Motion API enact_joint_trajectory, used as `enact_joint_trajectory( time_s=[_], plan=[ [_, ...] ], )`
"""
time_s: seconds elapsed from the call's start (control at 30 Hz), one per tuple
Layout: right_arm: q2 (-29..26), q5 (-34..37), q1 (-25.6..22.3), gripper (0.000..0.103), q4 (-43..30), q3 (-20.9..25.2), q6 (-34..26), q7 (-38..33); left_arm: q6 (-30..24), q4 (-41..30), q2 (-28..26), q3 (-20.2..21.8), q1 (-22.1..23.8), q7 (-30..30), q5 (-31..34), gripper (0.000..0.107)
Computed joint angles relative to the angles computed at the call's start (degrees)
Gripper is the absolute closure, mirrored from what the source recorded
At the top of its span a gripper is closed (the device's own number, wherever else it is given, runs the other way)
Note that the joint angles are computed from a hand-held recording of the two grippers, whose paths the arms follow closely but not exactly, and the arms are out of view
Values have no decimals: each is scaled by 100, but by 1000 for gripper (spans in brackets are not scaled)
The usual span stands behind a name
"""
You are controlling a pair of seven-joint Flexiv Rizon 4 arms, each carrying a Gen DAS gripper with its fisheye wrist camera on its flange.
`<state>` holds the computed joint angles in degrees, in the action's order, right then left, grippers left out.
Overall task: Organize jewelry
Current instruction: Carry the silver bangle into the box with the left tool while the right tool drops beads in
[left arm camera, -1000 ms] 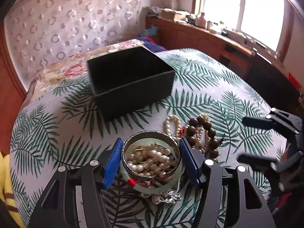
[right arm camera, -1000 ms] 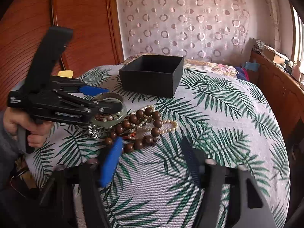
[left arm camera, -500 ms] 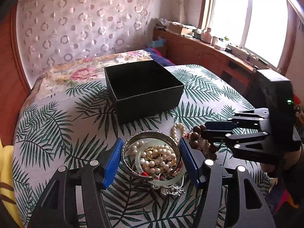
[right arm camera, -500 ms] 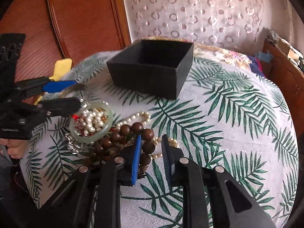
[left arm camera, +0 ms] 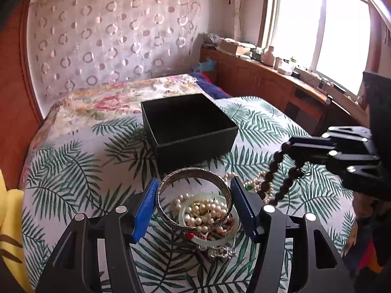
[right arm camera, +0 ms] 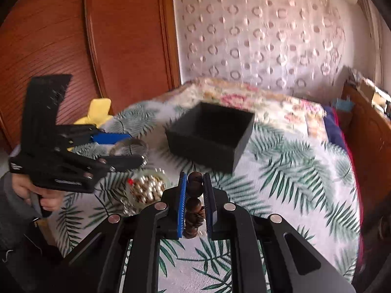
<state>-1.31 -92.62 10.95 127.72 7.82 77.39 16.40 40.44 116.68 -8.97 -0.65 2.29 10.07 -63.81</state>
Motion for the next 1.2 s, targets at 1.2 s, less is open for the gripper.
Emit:
enact_joint_trajectory(
  time_s=[1.2],
  plan=[
    [-611,938,-318,88,-1156,-424,173,-1619,1121,-1193,-1105,-739,-421,-954,127,49]
  ],
)
